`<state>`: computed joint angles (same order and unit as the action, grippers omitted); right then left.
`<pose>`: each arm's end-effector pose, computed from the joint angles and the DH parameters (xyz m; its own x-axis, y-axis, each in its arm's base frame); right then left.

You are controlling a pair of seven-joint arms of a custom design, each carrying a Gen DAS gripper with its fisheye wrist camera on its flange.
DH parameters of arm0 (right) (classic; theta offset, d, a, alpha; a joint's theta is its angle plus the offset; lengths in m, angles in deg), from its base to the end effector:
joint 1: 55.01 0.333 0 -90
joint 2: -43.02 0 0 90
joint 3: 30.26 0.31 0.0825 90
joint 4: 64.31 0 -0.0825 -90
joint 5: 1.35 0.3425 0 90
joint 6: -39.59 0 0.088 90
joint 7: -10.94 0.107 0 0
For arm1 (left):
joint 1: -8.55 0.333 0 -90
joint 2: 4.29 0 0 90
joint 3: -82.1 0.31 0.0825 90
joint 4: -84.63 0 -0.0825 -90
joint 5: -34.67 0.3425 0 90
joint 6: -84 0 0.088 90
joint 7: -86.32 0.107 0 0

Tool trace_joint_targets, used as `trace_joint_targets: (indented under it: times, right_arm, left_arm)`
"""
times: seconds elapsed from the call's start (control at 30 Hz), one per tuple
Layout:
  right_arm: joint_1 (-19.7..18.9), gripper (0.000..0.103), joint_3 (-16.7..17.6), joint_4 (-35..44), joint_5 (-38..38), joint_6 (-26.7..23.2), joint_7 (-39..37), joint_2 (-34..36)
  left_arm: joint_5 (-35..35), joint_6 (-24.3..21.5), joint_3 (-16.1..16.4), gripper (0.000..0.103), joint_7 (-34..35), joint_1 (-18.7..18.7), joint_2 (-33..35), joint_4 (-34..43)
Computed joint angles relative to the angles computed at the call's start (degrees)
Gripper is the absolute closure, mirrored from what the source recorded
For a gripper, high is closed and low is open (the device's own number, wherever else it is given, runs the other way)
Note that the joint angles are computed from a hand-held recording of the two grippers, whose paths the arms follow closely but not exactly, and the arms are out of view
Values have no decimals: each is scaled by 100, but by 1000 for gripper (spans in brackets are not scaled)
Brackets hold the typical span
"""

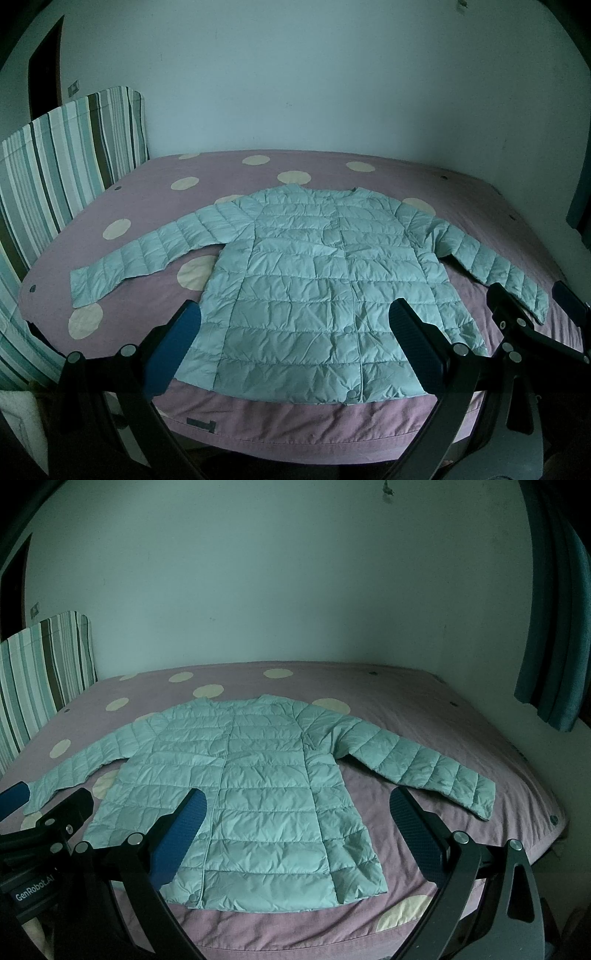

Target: Fold large clothes

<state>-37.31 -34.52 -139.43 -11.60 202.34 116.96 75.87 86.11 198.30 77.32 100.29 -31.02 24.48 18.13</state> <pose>0.7002 0.1940 0.5313 0.1407 -0.9899 -0.0188 -0.5652 -0.0647 -0.8224 0.5380 -0.4359 0.5652 0.3197 -0.9475 -0.0015 -0.5983 -0.2007 -0.7757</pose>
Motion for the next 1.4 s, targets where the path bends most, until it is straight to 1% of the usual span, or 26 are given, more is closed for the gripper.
trace_joint_targets:
  times: [0.07, 0.1, 1.4]
  right_arm:
    - [2, 4, -1, -19, 1, -6, 0, -18]
    - [2, 4, -1, -11, 0, -8, -1, -12]
    - [12, 4, -10, 26, -11, -28, -8, 24]
  left_arm:
    - [7, 11, -1, 2, -19, -1, -25, -48]
    - [-32, -46, -9, 2, 62, 6, 58, 112]
    - [-65, -38, 25, 2, 72, -19, 57, 108]
